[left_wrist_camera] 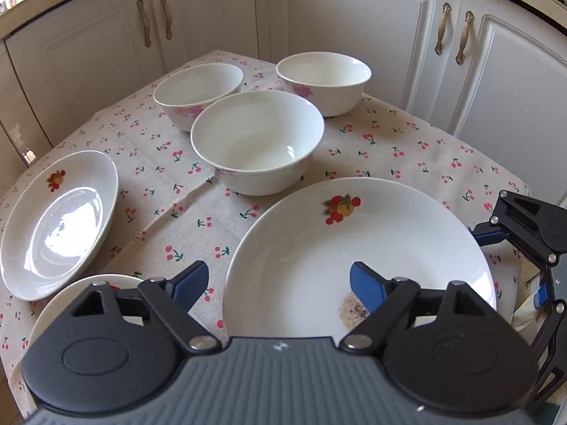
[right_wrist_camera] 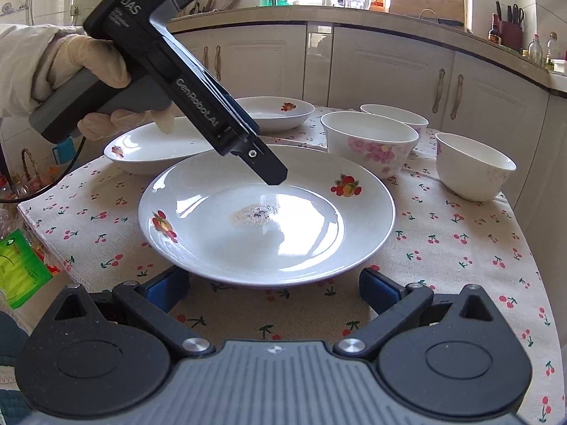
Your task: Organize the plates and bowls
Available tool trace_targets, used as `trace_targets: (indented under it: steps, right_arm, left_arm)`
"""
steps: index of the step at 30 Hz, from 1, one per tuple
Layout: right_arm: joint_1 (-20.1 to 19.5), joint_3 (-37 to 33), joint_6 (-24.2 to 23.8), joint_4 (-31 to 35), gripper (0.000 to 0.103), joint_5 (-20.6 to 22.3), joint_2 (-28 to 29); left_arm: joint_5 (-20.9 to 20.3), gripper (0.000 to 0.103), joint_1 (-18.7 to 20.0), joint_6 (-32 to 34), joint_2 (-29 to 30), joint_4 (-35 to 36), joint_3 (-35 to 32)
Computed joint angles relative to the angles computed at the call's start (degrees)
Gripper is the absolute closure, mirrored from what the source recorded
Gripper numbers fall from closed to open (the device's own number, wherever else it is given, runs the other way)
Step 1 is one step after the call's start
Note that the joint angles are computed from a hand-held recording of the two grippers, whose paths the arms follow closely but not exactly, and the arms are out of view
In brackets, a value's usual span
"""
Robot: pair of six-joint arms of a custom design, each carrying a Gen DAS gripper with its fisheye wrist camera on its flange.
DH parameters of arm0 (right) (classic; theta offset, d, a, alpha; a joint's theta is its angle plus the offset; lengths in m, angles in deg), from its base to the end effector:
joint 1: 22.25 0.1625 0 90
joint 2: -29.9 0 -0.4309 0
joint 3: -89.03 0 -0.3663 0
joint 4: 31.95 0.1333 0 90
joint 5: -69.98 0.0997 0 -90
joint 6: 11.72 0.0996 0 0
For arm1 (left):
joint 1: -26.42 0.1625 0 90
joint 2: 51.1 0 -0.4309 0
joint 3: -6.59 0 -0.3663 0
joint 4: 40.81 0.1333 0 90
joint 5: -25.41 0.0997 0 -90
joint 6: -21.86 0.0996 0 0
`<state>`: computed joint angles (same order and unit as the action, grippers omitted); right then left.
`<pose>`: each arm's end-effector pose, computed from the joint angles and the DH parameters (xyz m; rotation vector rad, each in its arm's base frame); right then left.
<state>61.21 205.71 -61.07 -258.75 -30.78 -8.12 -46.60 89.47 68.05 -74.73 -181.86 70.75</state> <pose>0.0516 -0.5567 0.1018 0.7307 -2.1957 1.0329 -0.2111 -0.7772 0.0222 1.6335 2.2703 -0.1799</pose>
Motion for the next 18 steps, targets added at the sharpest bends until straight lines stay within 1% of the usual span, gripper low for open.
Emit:
trace_targets:
  steps: [2, 7, 9, 18]
  right_arm:
    - [0.35, -0.33, 0.28, 1.04, 0.0, -0.76, -0.22]
    - [0.4, -0.48, 0.21, 1.29, 0.0, -0.75, -0.15]
    - [0.49, -0.59, 0.17, 1.81, 0.0, -0.89, -0.28]
    - [0.74, -1.37, -0.66, 4.33, 0.0, -1.15, -0.66]
  left_arm:
    - [0.48, 0.018, -0.04, 0.22, 0.87, 1.59, -1.52]
    - [0.61, 0.027, -0.02, -0.66, 2.82, 7.72, -5.88]
    - [0.28, 0.03, 0.03, -0.82, 3.15, 8.84, -6.71]
    - [0.28, 0.035, 0.01, -1.19, 3.92, 12.39, -9.28]
